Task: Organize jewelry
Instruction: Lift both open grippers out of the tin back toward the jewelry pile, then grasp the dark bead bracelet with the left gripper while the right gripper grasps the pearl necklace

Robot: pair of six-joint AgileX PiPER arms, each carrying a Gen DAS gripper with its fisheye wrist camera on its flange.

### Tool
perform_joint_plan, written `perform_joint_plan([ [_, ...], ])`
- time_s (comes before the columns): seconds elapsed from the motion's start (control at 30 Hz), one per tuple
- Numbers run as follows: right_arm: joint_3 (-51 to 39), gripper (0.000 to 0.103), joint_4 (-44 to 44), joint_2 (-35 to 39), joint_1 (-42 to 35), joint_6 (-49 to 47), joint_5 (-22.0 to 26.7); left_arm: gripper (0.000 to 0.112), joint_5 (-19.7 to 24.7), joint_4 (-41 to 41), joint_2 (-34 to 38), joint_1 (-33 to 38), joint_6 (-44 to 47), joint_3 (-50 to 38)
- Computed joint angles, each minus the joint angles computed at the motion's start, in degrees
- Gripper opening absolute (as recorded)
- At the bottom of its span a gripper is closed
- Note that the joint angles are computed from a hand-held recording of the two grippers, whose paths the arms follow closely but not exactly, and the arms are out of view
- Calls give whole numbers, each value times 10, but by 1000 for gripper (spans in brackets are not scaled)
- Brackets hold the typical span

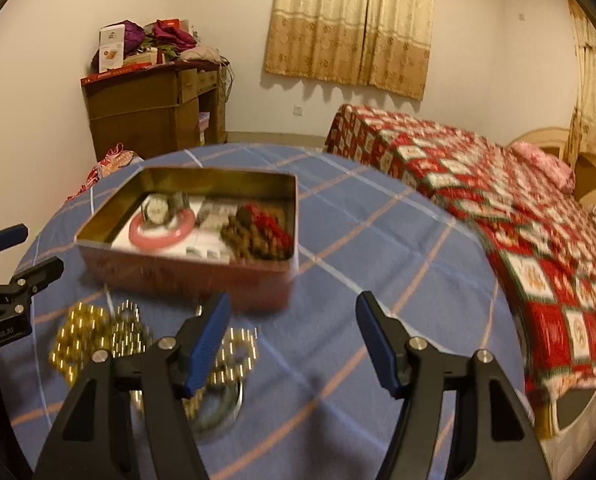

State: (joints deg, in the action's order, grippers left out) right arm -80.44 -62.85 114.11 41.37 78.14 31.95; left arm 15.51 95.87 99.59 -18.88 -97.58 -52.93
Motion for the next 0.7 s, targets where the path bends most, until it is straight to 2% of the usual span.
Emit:
perform_joint_plan([
  [0.07, 27, 67, -11, -12, 5, 23, -5, 75, -1, -23, -2, -9, 18, -1],
  [0.13, 35, 67, -10, -14, 8, 26, -5, 75, 4, 5, -11, -19, -10, 6],
  [0.37, 40, 67, -10, -11, 8, 36, -23, 75, -2, 1, -23, -42, -8, -2],
  [0.53, 32, 67, -2, -4, 8, 31, -20, 75, -3, -9, -1, -63, 14, -22],
  [0.7, 39, 68, -1, -8, 2, 42, -29, 75, -15, -55, 30, -67, 73, -44],
])
